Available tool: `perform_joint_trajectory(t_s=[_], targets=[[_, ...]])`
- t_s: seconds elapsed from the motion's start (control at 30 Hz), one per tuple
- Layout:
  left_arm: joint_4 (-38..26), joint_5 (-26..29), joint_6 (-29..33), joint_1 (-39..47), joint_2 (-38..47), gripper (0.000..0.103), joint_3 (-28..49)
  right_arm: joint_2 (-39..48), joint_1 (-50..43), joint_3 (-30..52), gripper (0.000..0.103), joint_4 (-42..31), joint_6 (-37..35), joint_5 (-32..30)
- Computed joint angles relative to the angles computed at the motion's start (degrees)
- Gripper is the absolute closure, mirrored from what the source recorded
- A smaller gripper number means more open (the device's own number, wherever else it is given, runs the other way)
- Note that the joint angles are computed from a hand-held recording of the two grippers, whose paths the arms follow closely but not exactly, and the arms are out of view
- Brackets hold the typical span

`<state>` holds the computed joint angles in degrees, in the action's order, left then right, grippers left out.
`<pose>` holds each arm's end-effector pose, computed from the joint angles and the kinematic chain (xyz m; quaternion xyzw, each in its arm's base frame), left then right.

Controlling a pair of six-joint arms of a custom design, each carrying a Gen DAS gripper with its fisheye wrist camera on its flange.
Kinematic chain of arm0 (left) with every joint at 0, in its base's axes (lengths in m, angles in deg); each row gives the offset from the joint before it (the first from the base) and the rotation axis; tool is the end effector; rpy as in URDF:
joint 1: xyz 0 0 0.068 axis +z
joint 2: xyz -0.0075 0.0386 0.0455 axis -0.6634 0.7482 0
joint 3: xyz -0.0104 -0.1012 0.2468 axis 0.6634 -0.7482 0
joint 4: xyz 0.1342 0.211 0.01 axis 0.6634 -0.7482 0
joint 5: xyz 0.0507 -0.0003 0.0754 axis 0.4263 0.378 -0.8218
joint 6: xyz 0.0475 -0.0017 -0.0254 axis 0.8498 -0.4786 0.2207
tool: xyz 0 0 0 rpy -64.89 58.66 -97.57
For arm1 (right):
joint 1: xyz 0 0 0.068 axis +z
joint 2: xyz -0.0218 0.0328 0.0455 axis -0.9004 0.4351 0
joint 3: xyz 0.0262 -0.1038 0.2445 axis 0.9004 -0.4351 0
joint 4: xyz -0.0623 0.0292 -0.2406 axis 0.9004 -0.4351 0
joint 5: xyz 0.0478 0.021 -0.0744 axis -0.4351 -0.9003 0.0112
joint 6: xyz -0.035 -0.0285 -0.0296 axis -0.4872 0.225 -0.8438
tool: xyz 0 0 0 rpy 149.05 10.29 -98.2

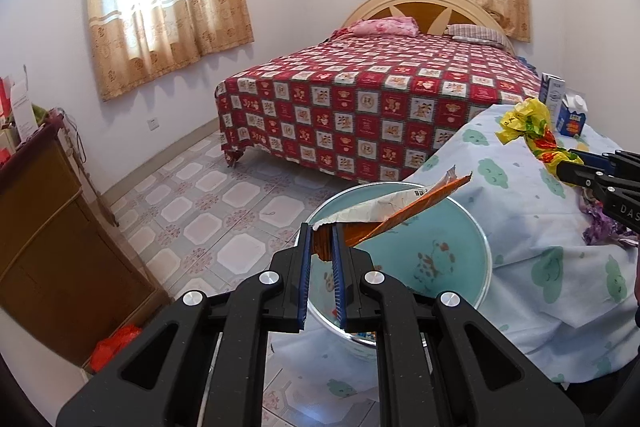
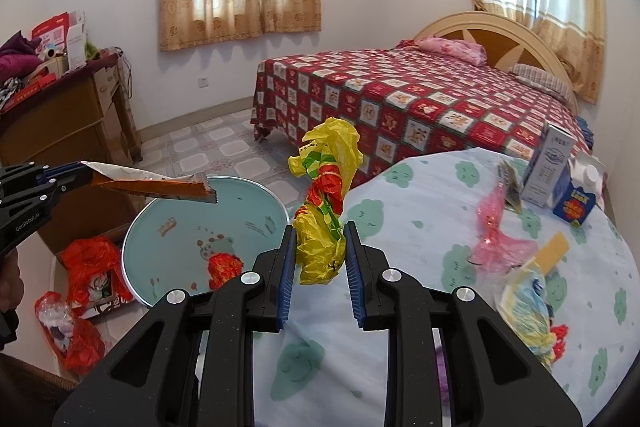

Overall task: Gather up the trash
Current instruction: 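Carry the white-orange strip and yellow-red bag over the teal bucket with both tools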

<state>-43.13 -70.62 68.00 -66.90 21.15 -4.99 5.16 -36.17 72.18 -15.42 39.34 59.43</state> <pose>0.3169 -0.1476 0.2117 0.2297 0.8545 -0.0499 0.4632 0.2402 0.1097 0.2031 0.0286 0.8831 -0.0274 0.4675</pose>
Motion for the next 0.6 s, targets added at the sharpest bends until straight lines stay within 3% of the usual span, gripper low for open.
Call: perform_joint_trajectory(t_s=[0.6], targets=[[0.3, -0.8, -0.5, 2.6, 0.0, 0.093, -0.5, 8.5, 2.0, 6.3, 0.079, 1.2, -2.2, -1.0]])
